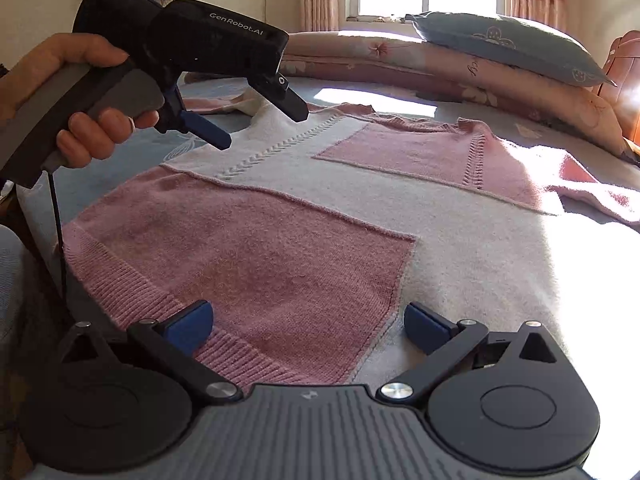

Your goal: Fold clothes

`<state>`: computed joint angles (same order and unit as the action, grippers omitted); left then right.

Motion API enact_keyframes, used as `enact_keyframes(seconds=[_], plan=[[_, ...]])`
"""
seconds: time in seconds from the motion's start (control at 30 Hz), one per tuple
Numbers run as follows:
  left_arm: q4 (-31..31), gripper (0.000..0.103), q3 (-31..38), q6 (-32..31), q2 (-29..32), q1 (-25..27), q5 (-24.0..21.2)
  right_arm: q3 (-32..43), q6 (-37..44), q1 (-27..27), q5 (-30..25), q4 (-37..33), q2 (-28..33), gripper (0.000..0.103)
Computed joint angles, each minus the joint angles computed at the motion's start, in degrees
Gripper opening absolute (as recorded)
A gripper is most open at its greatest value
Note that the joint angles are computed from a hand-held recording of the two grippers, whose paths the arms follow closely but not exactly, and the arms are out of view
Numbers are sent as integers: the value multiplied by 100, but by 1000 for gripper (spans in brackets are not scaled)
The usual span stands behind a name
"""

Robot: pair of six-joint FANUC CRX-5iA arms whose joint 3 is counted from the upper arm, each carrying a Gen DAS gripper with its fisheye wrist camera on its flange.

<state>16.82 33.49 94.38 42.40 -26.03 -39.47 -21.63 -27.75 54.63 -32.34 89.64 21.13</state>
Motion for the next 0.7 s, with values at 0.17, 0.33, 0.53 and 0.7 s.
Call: enact_keyframes(seconds=[0.17,0.33,0.53,0.7], plan=[[1086,95,69,-1006,392,146,284,-199,-1193,-234,22,949,-76,103],[2382,95,-356,-2006,497,271,371,-161,-1676,-194,-328,399,-226,103],[3300,96,-492,-2601,600,352,339,242,-1744,-532,-582,-471,-423,103],[3687,96,-750,-3011,524,353,438,756,-2105,-1289,252,-670,-127,103]])
